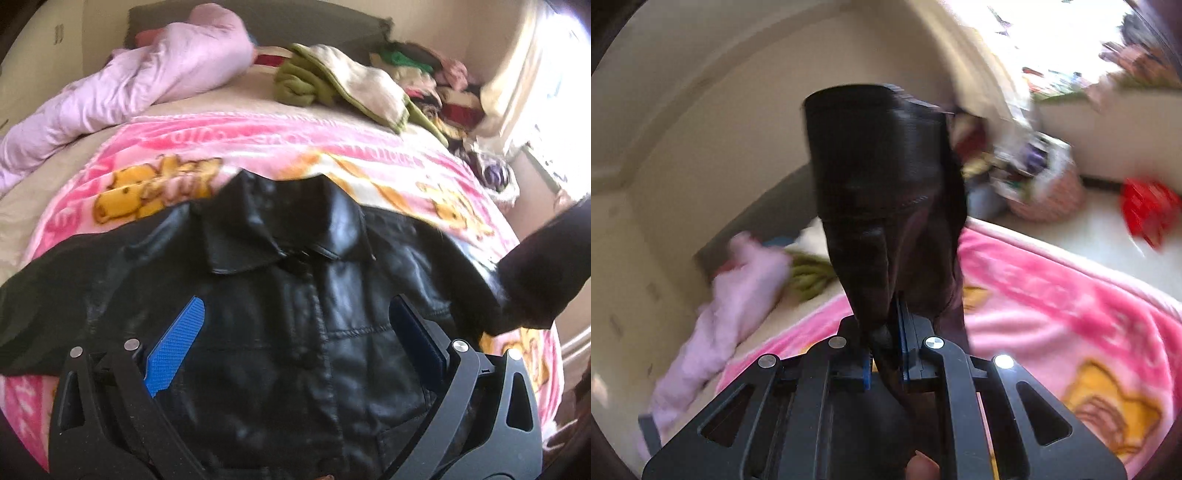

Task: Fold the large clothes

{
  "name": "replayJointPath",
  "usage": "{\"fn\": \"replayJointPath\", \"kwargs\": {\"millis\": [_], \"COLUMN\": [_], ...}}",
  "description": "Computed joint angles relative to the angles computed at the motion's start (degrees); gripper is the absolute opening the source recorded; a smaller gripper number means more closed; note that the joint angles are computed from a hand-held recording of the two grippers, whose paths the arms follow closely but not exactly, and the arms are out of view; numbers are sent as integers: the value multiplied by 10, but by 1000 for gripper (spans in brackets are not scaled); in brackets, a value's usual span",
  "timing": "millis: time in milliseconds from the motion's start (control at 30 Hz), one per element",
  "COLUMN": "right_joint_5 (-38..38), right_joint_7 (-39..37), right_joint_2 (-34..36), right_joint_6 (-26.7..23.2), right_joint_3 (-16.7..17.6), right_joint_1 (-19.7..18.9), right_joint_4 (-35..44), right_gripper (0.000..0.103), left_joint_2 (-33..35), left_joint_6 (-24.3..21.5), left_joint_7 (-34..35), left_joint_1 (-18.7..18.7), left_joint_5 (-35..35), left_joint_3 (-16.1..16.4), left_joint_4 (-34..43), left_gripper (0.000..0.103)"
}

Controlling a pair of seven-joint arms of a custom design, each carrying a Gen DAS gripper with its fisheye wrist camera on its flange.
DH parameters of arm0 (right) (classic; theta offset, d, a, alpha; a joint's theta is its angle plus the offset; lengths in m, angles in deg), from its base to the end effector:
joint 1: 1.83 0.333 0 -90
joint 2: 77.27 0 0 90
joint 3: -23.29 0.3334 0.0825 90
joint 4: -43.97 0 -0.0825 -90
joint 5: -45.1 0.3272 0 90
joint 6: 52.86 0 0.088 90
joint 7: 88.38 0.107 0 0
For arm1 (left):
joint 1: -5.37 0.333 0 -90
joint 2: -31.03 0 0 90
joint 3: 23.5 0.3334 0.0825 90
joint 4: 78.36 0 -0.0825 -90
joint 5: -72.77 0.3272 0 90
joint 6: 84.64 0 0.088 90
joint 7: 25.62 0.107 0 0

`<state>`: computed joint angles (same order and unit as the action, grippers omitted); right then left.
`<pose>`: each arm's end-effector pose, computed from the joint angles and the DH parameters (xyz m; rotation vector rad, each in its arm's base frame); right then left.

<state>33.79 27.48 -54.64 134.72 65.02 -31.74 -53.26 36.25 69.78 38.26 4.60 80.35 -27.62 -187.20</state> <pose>0.6370 0.0528 0.6130 -1.1476 1.4960 -0.5303 0.5787 -0.0521 0.5748 -2.0809 1.5752 -0.7737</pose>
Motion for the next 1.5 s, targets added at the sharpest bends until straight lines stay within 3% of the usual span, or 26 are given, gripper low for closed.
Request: {"fn": "replayJointPath", "kwargs": {"millis": [233, 367, 400, 500, 600, 667, 800, 900, 1033, 1267, 1300, 1333, 1367, 1400, 1500], "right_joint_5": [-60, -68, -66, -60, -53, -47, -34, -18, 2, 28, 34, 44, 58, 68, 120], "right_joint_7": [-119, -179, -190, -219, -250, -261, -290, -300, -309, -329, -327, -331, -331, -327, -355], "right_joint_2": [59, 80, 83, 89, 105, 104, 117, 116, 117, 134, 134, 137, 138, 133, 125], "right_joint_6": [-19, -31, -31, -38, -43, -41, -64, -88, -115, -183, -199, -210, -228, -235, -264], "right_joint_3": [141, 189, 196, 197, 208, 198, 175, 129, 77, -7, -20, -22, -22, -29, -1], "right_joint_1": [3, 16, 19, 51, 62, 87, 136, 187, 244, 327, 338, 339, 340, 343, 314], "right_joint_4": [57, 60, 56, 56, 54, 48, 61, 72, 78, 116, 121, 125, 128, 125, 108], "right_gripper": [10, 10, 10, 10, 10, 10, 10, 10, 10, 17, 23, 44, 73, 82, 89], "left_joint_2": [-47, -76, -83, -102, -117, -123, -134, -138, -130, -92, -87, -82, -76, -70, -55], "left_joint_6": [44, 63, 70, 75, 70, 61, 1, -35, -61, -59, -55, -54, -52, -50, -48], "left_joint_7": [95, 177, 219, 348, 417, 442, 572, 639, 646, 522, 511, 501, 482, 468, 420], "left_joint_1": [39, 49, 47, 35, 34, 37, 36, 51, 69, 90, 92, 94, 96, 97, 101], "left_joint_5": [-165, -279, -334, -511, -612, -642, -813, -907, -909, -754, -743, -733, -716, -702, -638], "left_joint_3": [3, 9, 14, 33, 44, 48, 77, 79, 68, 47, 45, 45, 43, 41, 35], "left_joint_4": [-49, -74, -79, -87, -90, -92, -94, -96, -94, -95, -99, -102, -105, -107, -109], "left_gripper": [94, 94, 94, 94, 94, 94, 94, 94, 94, 94, 94, 94, 94, 94, 94]}}
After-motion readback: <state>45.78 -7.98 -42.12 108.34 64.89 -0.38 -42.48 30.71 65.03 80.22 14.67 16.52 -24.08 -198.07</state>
